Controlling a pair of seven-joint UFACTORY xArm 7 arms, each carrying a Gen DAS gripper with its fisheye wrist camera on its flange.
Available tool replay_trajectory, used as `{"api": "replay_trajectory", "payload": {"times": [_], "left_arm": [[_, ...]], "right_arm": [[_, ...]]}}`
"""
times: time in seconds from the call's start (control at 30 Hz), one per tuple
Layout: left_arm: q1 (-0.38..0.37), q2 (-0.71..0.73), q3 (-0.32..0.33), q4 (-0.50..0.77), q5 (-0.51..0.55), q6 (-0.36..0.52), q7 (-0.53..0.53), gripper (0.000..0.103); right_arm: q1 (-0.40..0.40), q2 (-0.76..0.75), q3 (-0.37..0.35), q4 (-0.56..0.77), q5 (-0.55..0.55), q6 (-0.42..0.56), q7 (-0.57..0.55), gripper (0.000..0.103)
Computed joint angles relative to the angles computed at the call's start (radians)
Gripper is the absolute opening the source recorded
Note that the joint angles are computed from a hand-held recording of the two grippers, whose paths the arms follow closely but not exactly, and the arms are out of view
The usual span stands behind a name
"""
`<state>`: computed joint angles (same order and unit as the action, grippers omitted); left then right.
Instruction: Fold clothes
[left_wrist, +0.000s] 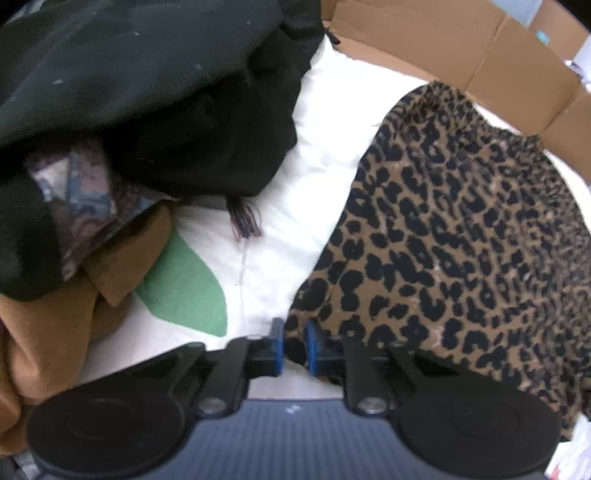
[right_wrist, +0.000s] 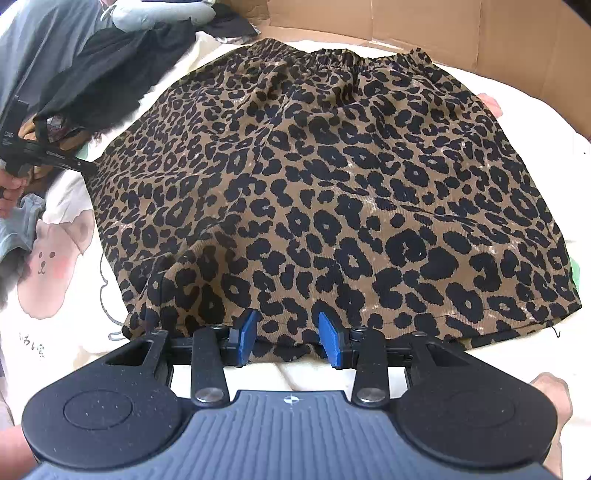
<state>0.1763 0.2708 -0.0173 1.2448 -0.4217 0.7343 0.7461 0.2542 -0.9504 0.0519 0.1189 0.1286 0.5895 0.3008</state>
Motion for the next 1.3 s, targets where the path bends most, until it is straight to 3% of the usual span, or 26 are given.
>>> {"api": "replay_trajectory", "payload": {"times": [0.13, 0.27, 0.53, 0.73, 0.9, 1.1, 1.3], "left_arm": [[0.018, -0.019, -0.005, 0.002, -0.045, 0.034, 0.052, 0.009], [0.027, 0.01, 0.001, 0.042, -0.081, 0.076, 0.035, 0.012], [0.029, 0.065, -0.014, 0.085, -0.081, 0.077, 0.046, 0.025], [0.037, 0.095, -0.026, 0.111, -0.096, 0.081, 0.043, 0.025], [0.053, 0.103, -0.026, 0.152, -0.07, 0.19, 0.066, 0.023], [0.09, 0.105, -0.029, 0.179, -0.163, 0.296, 0.119, 0.023], [0.064, 0.108, -0.012, 0.161, -0.138, 0.248, 0.088, 0.024]], "right_arm": [[0.005, 0.005, -0.004, -0.002, 0.004, -0.005, 0.0, 0.045], [0.016, 0.011, -0.004, -0.004, 0.01, -0.008, 0.0, 0.044], [0.02, 0.018, -0.006, -0.003, 0.015, -0.004, -0.001, 0.045], [0.032, 0.039, -0.009, -0.001, 0.023, -0.013, -0.007, 0.044], [0.038, 0.047, -0.015, 0.003, 0.029, -0.024, -0.02, 0.045], [0.054, 0.051, -0.026, -0.002, 0.044, -0.033, -0.043, 0.045], [0.056, 0.05, -0.021, -0.001, 0.052, -0.037, -0.043, 0.045]]}}
